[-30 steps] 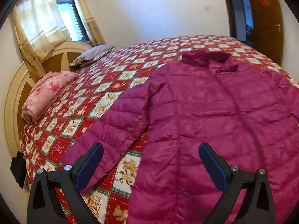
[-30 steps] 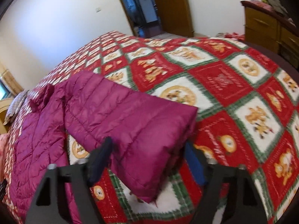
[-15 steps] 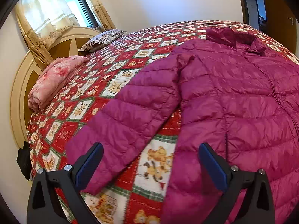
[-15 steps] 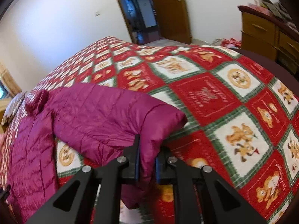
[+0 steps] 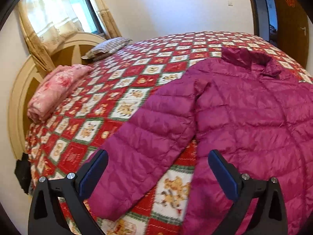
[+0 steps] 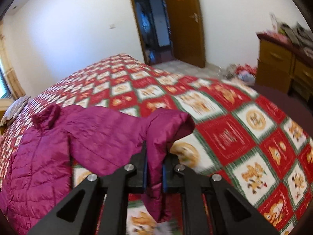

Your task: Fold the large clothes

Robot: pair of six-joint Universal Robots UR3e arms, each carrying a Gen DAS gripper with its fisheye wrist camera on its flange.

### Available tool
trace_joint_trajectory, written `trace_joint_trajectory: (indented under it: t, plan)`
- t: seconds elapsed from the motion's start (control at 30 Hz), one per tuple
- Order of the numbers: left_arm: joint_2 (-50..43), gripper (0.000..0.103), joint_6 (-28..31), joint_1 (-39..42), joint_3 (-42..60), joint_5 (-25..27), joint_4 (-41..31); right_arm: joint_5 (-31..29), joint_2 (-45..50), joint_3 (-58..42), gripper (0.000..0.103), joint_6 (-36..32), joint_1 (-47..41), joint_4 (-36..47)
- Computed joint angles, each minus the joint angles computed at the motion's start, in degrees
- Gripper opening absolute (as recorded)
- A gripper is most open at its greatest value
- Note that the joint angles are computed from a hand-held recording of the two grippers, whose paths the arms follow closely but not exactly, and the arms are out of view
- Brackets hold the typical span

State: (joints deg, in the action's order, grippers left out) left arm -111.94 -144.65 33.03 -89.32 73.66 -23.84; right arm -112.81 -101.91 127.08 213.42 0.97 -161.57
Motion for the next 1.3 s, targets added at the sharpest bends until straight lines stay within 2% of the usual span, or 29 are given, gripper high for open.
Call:
trace_joint_trajectory:
  t: [0.07,0.3,0.7,0.9,0.93,1.0,1.03,1.07,1.2,1.3]
  plan:
    - [-0.51,0.102,-0.69,-0.82,2.07,-0.21,-3.01,-2.35,4.98,-5.39,0.013,-0.71,3.47,-0.04]
    - [-1.41,0.102,-1.33,-2.66,3.22,0.22,-1.63,-6.93,20.13,-21.98,0.013,-3.98,12.46,0.25]
    - [-2.66,0.102,-3.02,-3.68,7.34,0.37,-2.2,-7.14,46.09,-52.4,0.013,-10.22,21.88,7.88]
    - [-5.18,0.102,-5.28,-5.6,7.09,3.18,1.24,-7.52,56.93,-66.18,0.014,-12.2,24.13,14.01]
    - [-5.78,0.102,-5.61,-6.0,7.32,3.64,1.15,-7.07,57.93,-67.83,0.016,-12.46,24.25,15.63]
    - [-6.88,0.102,-6.4,-6.53,8.3,4.39,-0.22,-7.54,58.51,-68.17,0.032,-12.37,25.21,14.98]
    - [-7.3,0.102,-6.98,-6.64,9.4,4.43,-2.14,-6.62,57.47,-66.35,0.059,-12.81,25.62,13.43]
    - [-7.43,0.102,-7.34,-6.6,10.17,4.0,-3.79,-4.62,55.77,-64.02,0.071,-13.43,25.85,12.5]
    - [-6.58,0.102,-9.08,-7.76,11.7,3.33,-5.87,-3.73,51.01,-57.87,0.071,-13.37,27.95,12.0]
    - [-5.03,0.102,-9.63,-9.14,11.74,2.87,-6.67,-1.6,45.03,-48.92,0.073,-12.22,28.53,9.01]
